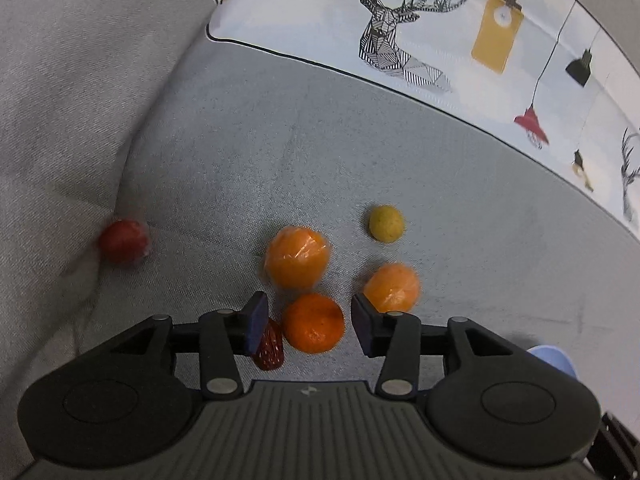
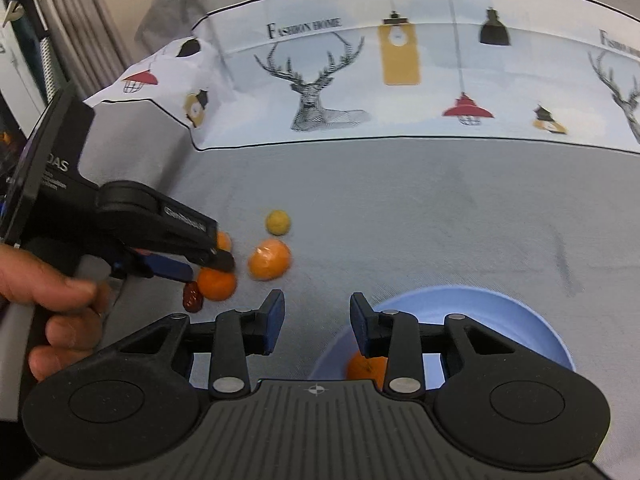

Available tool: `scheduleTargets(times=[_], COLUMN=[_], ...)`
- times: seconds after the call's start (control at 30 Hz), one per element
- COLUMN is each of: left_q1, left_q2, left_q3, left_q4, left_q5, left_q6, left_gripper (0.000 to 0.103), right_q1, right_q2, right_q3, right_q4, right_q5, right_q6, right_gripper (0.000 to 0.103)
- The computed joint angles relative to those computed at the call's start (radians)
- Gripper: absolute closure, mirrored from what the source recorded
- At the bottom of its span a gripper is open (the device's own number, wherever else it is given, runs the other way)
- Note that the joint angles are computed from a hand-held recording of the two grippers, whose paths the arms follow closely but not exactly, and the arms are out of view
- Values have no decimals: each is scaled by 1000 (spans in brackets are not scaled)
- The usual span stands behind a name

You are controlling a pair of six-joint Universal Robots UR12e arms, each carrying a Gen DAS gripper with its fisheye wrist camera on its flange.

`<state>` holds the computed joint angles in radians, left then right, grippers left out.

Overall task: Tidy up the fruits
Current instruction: 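Grasp an orange with the left tool while the right tool grasps a wrapped mandarin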

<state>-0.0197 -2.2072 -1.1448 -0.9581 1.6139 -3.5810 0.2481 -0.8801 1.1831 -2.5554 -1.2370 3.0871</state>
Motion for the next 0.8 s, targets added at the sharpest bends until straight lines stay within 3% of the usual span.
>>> scheduleTargets(times=[0.23,0.43,0.53,0.63,0.73,0.8], left_q1=[-8,11,13,12,12,9], left_q2=[-16,2,6,5,6,5], left_q3=[30,0,-5,-3,-7,-5], left_q4=[-32,4,20,24,52,70], left_q5=[32,34,26,14,-4,1], left_q6=[28,-116,-134,-125,-109,-96], left_gripper=[53,58,58,58,58,58], right_q1=[23,44,51,56,59,62], right_q2=[78,140,164,183,193,190], right_q3=[-105,-186,-220,-243,-257,-255], right_q4=[46,70,99,119,122,112], right_q5=[3,11,1,-11,-26,-55], right_q6=[-31,-81,-99,-105,-106,-102], right_gripper=[58,48,47,47,62,62])
